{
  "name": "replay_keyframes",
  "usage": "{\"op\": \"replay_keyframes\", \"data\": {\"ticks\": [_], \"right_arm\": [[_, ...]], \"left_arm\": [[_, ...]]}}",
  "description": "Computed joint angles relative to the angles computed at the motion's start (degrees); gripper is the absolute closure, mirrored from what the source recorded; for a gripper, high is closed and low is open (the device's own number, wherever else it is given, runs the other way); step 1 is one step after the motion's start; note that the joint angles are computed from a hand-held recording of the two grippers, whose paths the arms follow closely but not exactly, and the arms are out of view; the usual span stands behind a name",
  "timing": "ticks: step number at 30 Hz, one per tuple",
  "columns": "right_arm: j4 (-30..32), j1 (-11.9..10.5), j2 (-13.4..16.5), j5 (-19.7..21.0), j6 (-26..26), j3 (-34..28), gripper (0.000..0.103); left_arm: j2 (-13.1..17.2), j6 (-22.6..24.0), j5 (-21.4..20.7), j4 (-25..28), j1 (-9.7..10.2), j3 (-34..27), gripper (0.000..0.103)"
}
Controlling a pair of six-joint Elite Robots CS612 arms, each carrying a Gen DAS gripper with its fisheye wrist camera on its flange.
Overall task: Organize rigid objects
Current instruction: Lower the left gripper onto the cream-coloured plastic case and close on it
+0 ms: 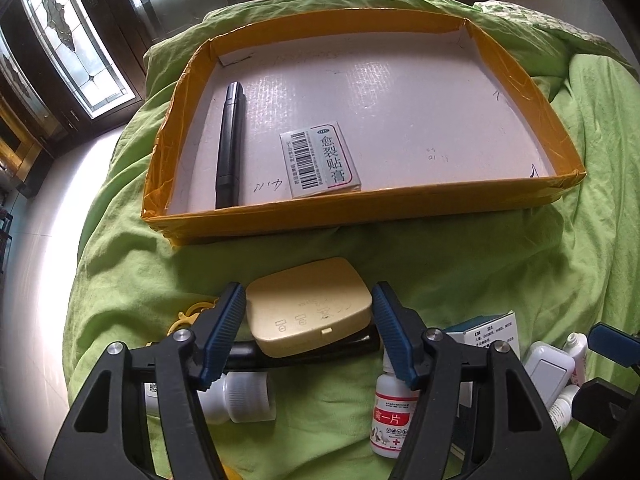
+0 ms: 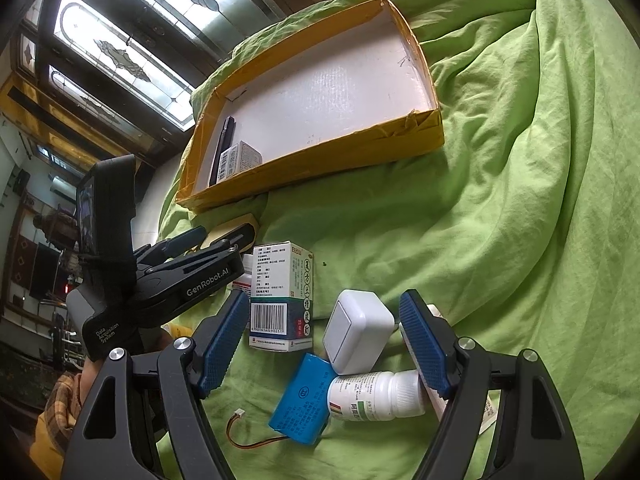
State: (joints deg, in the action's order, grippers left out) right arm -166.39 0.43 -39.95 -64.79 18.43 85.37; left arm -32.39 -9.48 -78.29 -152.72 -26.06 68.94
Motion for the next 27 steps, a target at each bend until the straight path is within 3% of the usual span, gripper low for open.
{"op": "replay_keyframes", "data": {"ticks": [5, 6, 7, 10, 15, 16, 18, 19, 20, 22, 25, 27], "right_arm": [[-0.34, -0.30, -0.01, 0.51, 0.76, 0.22, 0.030], [-0.54, -0.38, -0.03, 0.64, 1.01, 0.31, 0.030], [-0.79, -0.48, -0.08, 0.77, 1.18, 0.46, 0.030], [-1.53, -0.59, -0.21, 0.82, 1.59, 0.67, 0.030], [-0.89, -0.38, -0.27, 0.88, 0.99, 0.53, 0.030], [-0.76, -0.34, -0.28, 0.82, 0.75, 0.51, 0.030], [-0.80, -0.25, -0.33, 0.57, 0.60, 0.58, 0.030], [-0.71, -0.22, -0.31, 0.46, 0.55, 0.48, 0.030], [-0.65, -0.20, -0.30, 0.39, 0.55, 0.45, 0.030], [-0.44, -0.18, -0.16, 0.47, 0.73, 0.23, 0.030], [-0.01, -0.16, 0.00, 0.94, 0.59, 0.01, 0.030], [0.26, -0.12, 0.07, 1.17, 0.41, -0.13, 0.030]], "left_arm": [[-2.21, -0.55, -4.88, -3.83, 1.17, 3.89, 0.042], [-3.02, -0.46, -7.49, -6.12, 1.66, 5.43, 0.064], [-3.86, -0.47, -9.74, -6.80, 2.11, 6.58, 0.098], [-5.51, -2.13, -17.63, -8.01, 3.68, 9.30, 0.100], [-6.28, -1.34, -16.97, -8.57, 3.38, 11.67, 0.100], [-6.38, -2.63, -17.38, -9.82, 3.42, 11.99, 0.098], [-6.18, -5.05, -17.87, -12.22, 3.79, 11.56, 0.081], [-5.98, -5.93, -16.89, -13.07, 3.86, 11.14, 0.051], [-5.84, -6.71, -14.50, -13.91, 3.66, 10.84, 0.030], [-5.16, -6.59, -10.65, -15.33, 3.42, 9.77, 0.028], [-3.79, -3.56, -6.41, -8.92, 2.70, 6.37, 0.028], [-2.58, 0.31, -1.48, -4.62, 1.75, 4.27, 0.028]]}}
